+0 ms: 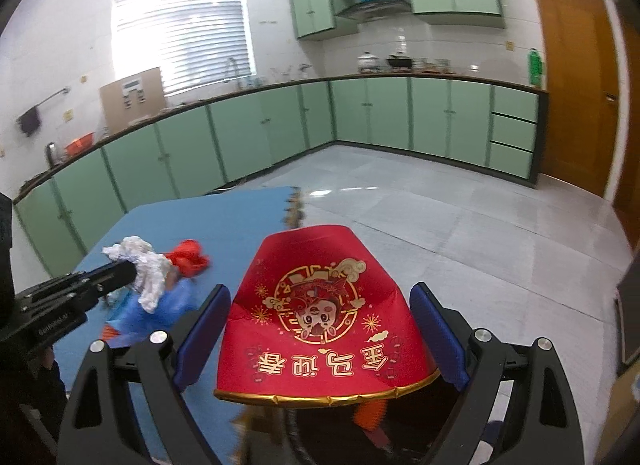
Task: Collect trash
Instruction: 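Carry tissue and red envelope over the black bin and open both grippers, then return both grippers to the pile and grasp the blue plastic bag with the right gripper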
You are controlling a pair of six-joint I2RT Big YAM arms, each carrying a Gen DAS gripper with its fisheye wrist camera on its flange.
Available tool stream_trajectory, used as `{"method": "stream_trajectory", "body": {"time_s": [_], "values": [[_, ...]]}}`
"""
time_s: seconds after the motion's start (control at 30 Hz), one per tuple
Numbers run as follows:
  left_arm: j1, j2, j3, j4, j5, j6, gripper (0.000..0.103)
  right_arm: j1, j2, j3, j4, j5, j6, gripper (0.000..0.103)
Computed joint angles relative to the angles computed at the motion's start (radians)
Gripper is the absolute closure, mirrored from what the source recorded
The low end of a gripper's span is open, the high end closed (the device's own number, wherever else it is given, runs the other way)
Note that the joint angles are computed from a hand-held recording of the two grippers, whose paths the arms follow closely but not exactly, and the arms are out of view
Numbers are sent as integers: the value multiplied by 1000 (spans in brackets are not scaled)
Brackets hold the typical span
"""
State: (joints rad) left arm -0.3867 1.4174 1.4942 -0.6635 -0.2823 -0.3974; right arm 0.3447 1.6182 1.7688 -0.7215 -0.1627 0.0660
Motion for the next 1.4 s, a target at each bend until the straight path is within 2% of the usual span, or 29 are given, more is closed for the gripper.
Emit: {"method": "stream_trajectory", "body": {"time_s": [0.17,0.33,0.6,0.63,0.8,0.83,0.93,1.0,1.13,1.3,1.4], "values": [[-37,110,68,30,68,29,94,-54,8,-20,-11,22,19,14],[-51,221,142,19,146,37,94,-84,32,-38,-13,22,34,14],[-45,351,243,0,199,67,93,-117,98,-23,-21,2,44,14],[-46,364,256,-6,209,69,92,-120,106,-17,-25,-4,41,14],[-33,402,290,-31,259,60,71,-138,147,29,-49,-5,42,13],[-30,403,291,-31,259,59,67,-138,155,40,-57,-5,44,12],[-23,398,288,-31,257,55,64,-144,165,55,-58,0,50,9],[-20,380,270,-16,242,51,57,-144,166,60,-55,4,57,6],[-11,334,239,-2,201,42,46,-136,157,58,-50,12,69,6],[-11,227,151,37,97,34,37,-112,122,49,-26,30,86,6],[-12,143,80,56,17,27,35,-83,102,45,-10,25,88,6]]}}
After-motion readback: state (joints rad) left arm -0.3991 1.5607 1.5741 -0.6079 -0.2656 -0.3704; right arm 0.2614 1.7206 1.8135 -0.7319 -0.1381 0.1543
